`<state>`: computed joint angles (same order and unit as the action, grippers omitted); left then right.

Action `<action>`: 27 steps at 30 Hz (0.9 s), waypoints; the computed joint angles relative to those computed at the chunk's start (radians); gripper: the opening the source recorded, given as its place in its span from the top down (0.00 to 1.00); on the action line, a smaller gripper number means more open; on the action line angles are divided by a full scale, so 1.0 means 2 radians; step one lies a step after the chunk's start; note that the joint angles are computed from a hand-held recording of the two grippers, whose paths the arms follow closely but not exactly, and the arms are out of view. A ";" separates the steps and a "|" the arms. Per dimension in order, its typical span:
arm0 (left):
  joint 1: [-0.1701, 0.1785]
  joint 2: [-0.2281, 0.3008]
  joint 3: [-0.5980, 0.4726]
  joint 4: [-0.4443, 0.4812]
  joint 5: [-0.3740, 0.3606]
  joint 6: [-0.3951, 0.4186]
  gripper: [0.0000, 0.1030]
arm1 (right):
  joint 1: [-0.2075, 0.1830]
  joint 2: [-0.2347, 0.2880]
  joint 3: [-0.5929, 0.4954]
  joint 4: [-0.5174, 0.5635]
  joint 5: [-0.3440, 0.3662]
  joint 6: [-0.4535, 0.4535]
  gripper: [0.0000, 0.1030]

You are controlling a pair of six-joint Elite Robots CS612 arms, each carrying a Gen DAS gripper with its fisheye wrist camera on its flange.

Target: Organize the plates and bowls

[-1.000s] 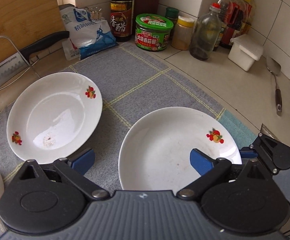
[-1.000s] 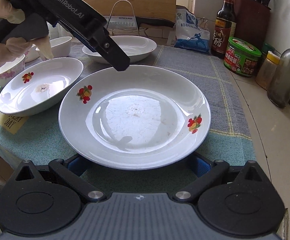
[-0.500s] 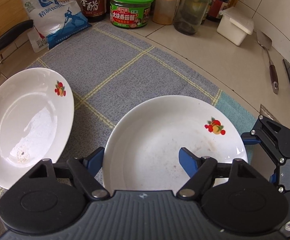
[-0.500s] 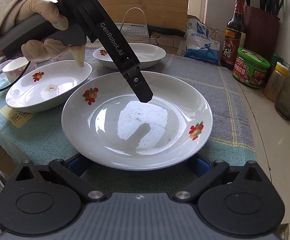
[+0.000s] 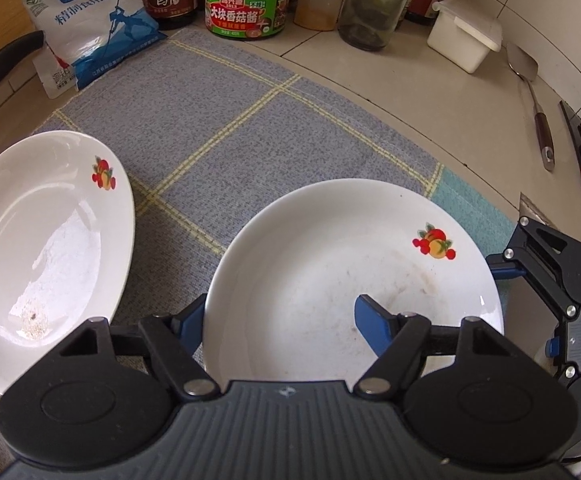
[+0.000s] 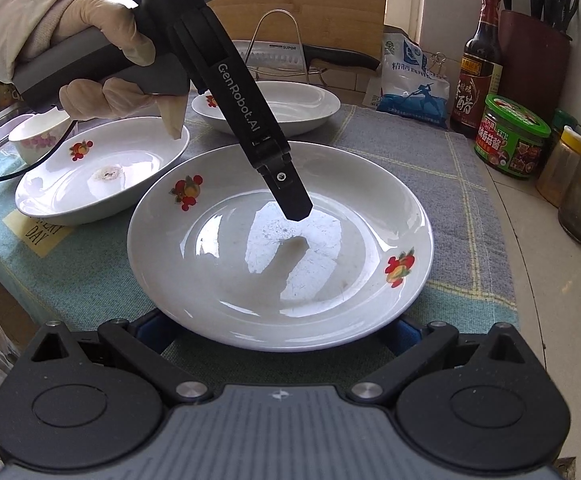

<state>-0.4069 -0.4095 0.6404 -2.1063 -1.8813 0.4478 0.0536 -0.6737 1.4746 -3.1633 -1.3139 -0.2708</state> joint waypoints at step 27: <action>-0.013 0.119 -0.235 0.058 -0.017 -0.021 0.27 | -0.030 0.011 -0.048 0.039 -0.005 -0.045 0.00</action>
